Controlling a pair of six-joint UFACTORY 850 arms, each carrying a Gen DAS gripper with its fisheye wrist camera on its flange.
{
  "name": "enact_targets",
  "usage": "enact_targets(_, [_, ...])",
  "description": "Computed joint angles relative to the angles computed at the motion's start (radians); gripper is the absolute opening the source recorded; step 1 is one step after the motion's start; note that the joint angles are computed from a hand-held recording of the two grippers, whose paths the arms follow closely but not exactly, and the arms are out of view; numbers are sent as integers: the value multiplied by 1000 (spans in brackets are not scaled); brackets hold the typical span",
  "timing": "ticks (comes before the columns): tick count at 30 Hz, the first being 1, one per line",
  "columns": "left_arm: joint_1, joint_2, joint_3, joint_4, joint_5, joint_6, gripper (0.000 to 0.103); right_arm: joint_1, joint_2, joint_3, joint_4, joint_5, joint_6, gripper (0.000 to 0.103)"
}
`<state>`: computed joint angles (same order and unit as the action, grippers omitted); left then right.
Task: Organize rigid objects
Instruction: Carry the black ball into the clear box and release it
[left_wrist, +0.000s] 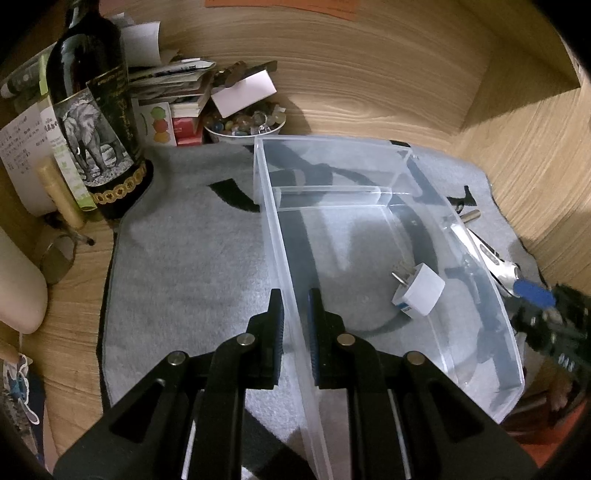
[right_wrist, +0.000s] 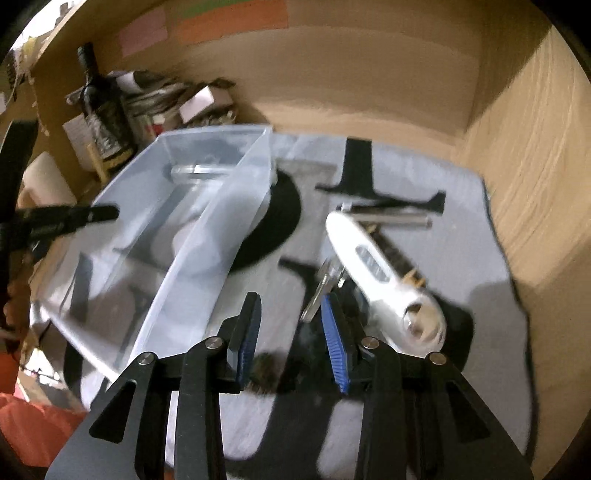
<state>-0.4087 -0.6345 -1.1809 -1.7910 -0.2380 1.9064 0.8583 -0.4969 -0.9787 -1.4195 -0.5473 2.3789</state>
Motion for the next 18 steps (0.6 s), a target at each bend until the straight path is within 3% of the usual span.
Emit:
enact_targets(9, [-8,3,7,-56,25,71,13,6,-64,-17,-16,88,44,31])
enact_targets(18, [-8,4,15,-86,21,103,13,17,-35,-4,-38,0,70,30])
